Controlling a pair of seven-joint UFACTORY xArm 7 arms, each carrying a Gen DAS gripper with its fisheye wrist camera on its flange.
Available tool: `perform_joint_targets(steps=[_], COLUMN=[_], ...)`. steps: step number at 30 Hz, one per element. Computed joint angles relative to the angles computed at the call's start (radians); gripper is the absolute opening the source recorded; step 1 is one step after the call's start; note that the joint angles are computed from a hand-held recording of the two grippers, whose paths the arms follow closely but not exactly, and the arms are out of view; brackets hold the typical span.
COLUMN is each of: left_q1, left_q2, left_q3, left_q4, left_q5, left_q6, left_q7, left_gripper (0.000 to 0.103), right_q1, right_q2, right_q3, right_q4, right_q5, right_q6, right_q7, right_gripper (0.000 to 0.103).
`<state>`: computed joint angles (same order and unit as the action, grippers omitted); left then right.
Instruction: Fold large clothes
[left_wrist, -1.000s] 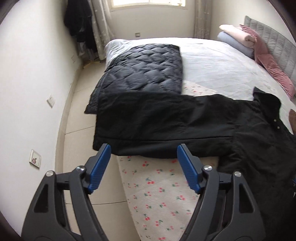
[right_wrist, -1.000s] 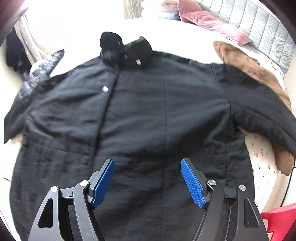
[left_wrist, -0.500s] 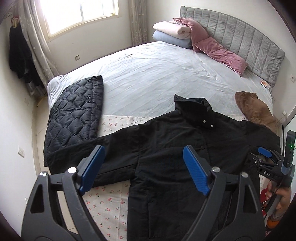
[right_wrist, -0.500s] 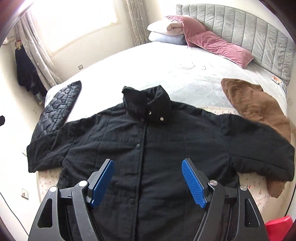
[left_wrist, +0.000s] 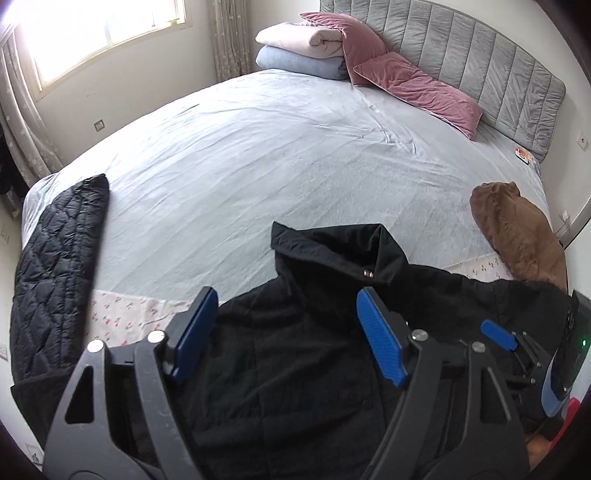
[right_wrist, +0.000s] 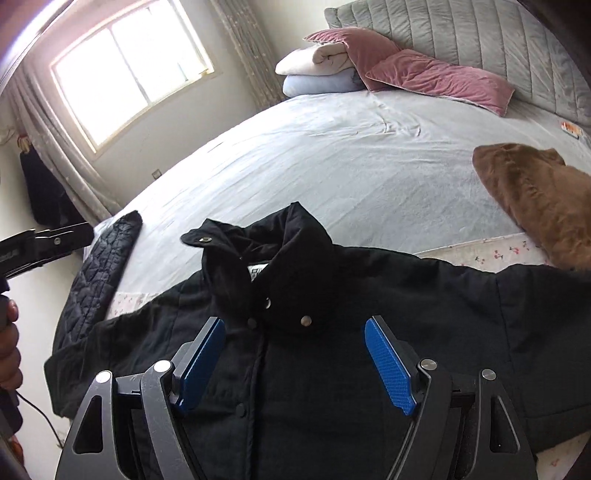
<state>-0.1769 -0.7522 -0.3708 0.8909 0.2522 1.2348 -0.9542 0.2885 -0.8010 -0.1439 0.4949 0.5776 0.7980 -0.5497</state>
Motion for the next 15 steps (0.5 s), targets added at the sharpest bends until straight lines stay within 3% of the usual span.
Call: perform_joint_targets(steps=[2,5,8,9,10,11,13,15], left_q1=[0.022,0.024,-0.009,-0.023,-0.047,-0.088,-0.108,-0.1], left_q2=[0.07,0.135,0.141,0.11,0.057,-0.005,-0.144,-0.211], left_q3=[0.024,0.072,0.147,0.167,0.19,0.229,0.231,0.197], left_q4=[-0.026,-0.074,-0.176,-0.23,-0.299,-0.371,-0.487,-0.525], left_q5=[0.008,-0.015,-0.117,-0.151,-0.192,-0.248,-0.289,-0.275], left_q6=[-0.102,-0.234,-0.375,-0.426,-0.49,-0.542,-0.521,-0.372], left_q7=[-0.012,-0.035,-0.043,-0.039,-0.027,0.011,0.039,0.054], left_gripper=[0.065,0.064,0.062,0.057,0.025,0.008,0.009,0.009], right_q1=[0.05,0.081,0.089,0.082,0.074,0.067,0.055,0.052], right_q2=[0.069,0.154,0.212,0.216,0.218,0.218,0.211,0.22], right_q3=[-0.045,-0.061,-0.069,-0.06,-0.053,-0.047,-0.038,-0.015], right_q4=[-0.016,-0.023,-0.024,-0.027,-0.033,-0.039,-0.049,-0.05], right_q5=[0.082,0.158,0.222,0.23,0.238,0.243,0.25,0.255], right_q6=[-0.082,-0.156,-0.177,-0.177,-0.178,-0.175,-0.167,-0.183], right_q7=[-0.07,-0.144,-0.213,-0.222,-0.234,-0.243,-0.262,-0.265], right_gripper=[0.079,0.078,0.078,0.078,0.078,0.078,0.078,0.078])
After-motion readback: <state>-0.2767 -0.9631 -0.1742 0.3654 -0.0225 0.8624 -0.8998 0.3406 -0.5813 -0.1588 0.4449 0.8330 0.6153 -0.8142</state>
